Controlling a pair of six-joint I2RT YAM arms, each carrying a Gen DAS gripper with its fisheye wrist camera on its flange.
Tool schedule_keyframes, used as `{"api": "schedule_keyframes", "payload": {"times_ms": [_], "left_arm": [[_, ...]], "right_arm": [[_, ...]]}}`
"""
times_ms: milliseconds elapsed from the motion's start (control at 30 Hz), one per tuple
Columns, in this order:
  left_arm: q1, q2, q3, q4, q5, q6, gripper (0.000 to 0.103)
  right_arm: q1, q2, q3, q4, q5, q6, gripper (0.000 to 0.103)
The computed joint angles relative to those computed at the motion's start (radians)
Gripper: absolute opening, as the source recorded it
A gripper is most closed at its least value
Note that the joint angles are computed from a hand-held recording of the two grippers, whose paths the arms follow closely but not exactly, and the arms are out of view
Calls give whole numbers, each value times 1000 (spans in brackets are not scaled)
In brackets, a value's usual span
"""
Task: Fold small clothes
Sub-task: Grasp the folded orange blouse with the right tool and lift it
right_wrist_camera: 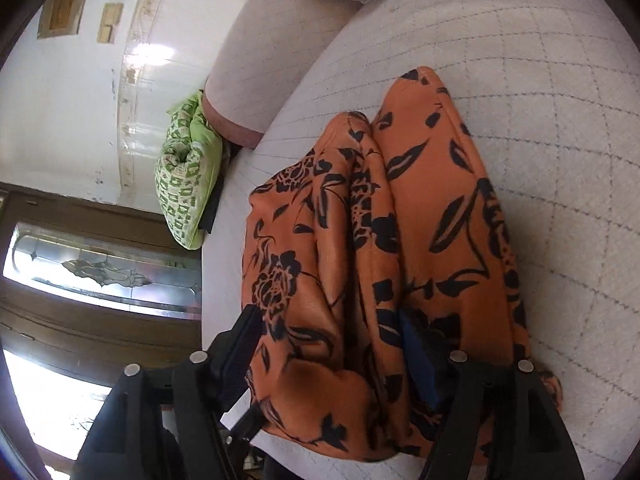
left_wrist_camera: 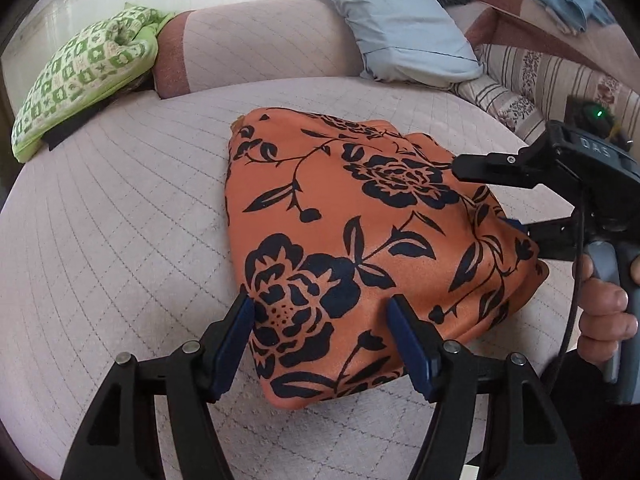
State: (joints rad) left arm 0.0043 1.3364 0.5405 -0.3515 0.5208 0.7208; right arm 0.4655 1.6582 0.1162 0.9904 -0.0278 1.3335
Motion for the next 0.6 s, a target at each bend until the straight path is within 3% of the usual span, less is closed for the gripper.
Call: {"api": "schedule_keyframes", "payload": {"times_ms": [33,67,100,133,300,400,467,533,600], "left_arm": [[-2,-3,1,-4,-3,0,70],[-8,-2,5,-6,-6,-7,70],[-15,-2,-1,-2,-9,-14,70],[-18,-11,0,-10,-11,-21,70],[-27,-108,9,-107,56,-16,70],[-121,-207,-28,-95,27,-60,70],[-203,-212,-49,-63,-31,-92,71],[-306,-187,-96,30,-136,-133,77],[-359,-165,-144,116,-192,-140,80]], "right_arm": [[15,-37,6,-42,17,-31,61],[40,-73,25,-107,52,-73,42],[74,-138,69,-265,108,-122,17],[105,-183,98,-376,160,-142,17],[260,-401,88,-554,434,-171,14],[325,-577,60,-725,572,-126,13],[320,-637,41,-845,585,-57,13],[281,-657,6,-880,538,6,13],[133,-608,-59,-765,315,-32,13]]}}
